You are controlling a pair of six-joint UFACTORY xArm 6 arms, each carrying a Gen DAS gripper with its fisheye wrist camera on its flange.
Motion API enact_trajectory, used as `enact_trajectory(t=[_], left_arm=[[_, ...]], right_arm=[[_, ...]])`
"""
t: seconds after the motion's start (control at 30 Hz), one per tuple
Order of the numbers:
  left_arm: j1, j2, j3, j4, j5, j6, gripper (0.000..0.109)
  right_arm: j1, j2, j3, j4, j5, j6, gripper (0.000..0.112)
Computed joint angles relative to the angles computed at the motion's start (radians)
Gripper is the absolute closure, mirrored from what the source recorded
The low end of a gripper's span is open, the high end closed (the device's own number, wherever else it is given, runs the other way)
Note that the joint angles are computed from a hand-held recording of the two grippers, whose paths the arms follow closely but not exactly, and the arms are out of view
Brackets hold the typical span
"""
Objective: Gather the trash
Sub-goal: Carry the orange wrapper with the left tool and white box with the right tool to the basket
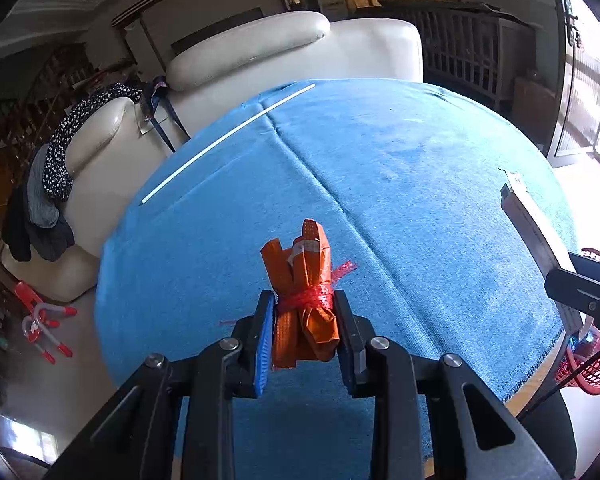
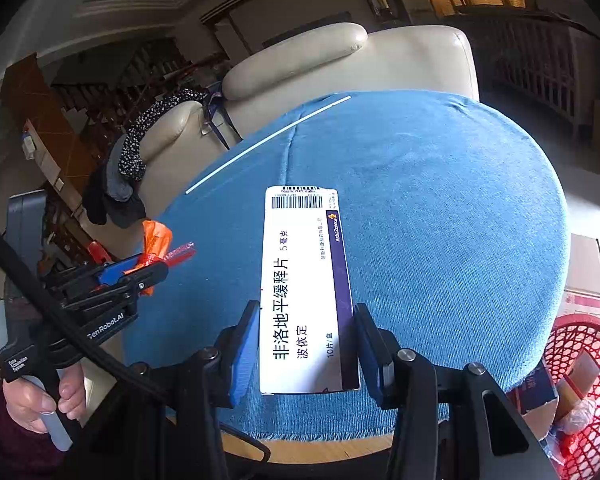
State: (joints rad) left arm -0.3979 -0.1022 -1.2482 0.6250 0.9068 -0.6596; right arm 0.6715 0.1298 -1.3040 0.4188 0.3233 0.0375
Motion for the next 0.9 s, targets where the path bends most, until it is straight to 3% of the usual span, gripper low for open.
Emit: enact_trajectory(t=[0.9], left_arm=[[-0.095,0.059,-0.077,0.023,0.032,0.014,0.078]], right_arm=[[-0.041,-0.162,0.207,0.057,-0.068,-0.009,0.064]])
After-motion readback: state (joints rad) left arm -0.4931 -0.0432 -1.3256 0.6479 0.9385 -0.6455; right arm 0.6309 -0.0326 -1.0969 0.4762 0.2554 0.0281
